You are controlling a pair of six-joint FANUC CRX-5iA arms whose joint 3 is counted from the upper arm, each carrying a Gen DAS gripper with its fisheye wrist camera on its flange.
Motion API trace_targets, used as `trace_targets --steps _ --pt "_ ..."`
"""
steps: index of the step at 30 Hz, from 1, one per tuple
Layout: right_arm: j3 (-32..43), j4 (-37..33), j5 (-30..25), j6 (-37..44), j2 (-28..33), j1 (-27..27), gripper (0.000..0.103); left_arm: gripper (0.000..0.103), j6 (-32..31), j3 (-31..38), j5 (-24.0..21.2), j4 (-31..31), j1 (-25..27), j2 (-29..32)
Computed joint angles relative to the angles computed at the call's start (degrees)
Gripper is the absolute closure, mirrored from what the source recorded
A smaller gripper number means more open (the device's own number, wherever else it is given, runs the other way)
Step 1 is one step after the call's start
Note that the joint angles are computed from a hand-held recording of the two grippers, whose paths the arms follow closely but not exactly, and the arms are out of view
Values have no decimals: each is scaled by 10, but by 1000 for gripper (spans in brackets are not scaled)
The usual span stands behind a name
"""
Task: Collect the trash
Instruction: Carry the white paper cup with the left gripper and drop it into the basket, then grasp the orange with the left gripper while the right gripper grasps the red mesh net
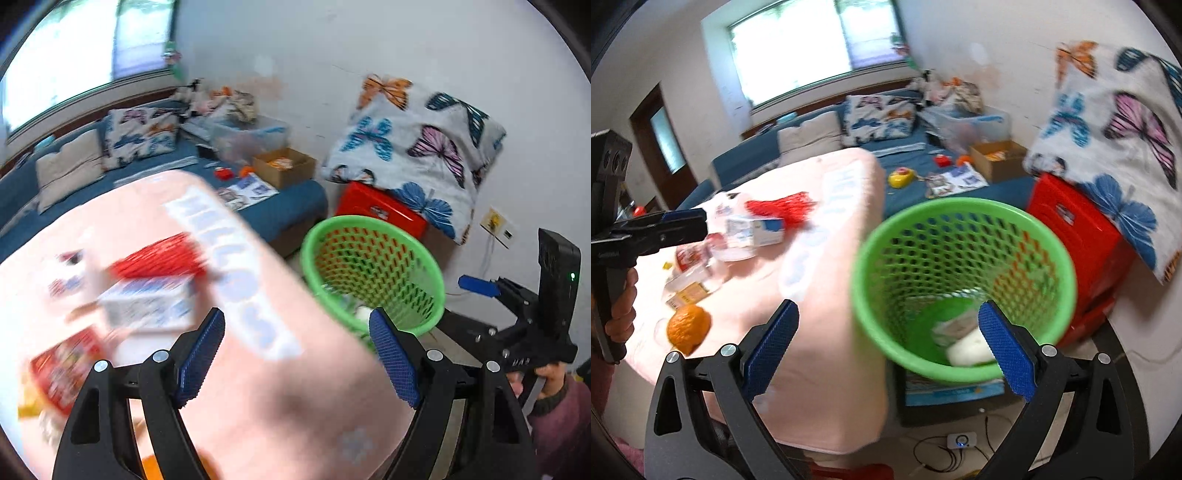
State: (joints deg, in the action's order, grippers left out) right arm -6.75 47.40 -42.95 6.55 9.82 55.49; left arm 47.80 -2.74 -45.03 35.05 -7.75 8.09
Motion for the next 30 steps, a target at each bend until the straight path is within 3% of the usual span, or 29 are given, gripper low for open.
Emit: trace_targets --steps 7,12,18,30 --pt "72 -31 11 72 49 16 6 25 -51 -114 -5 25 88 -87" --pt "129 -71 11 127 88 23 6 25 -62 -150 -23 0 121 -105" --pt "193 -107 -9 190 127 30 6 25 -58 -172 -12 -17 127 -94" --pt "240 -153 -23 245 156 28 6 25 -22 -159 13 -75 108 -66"
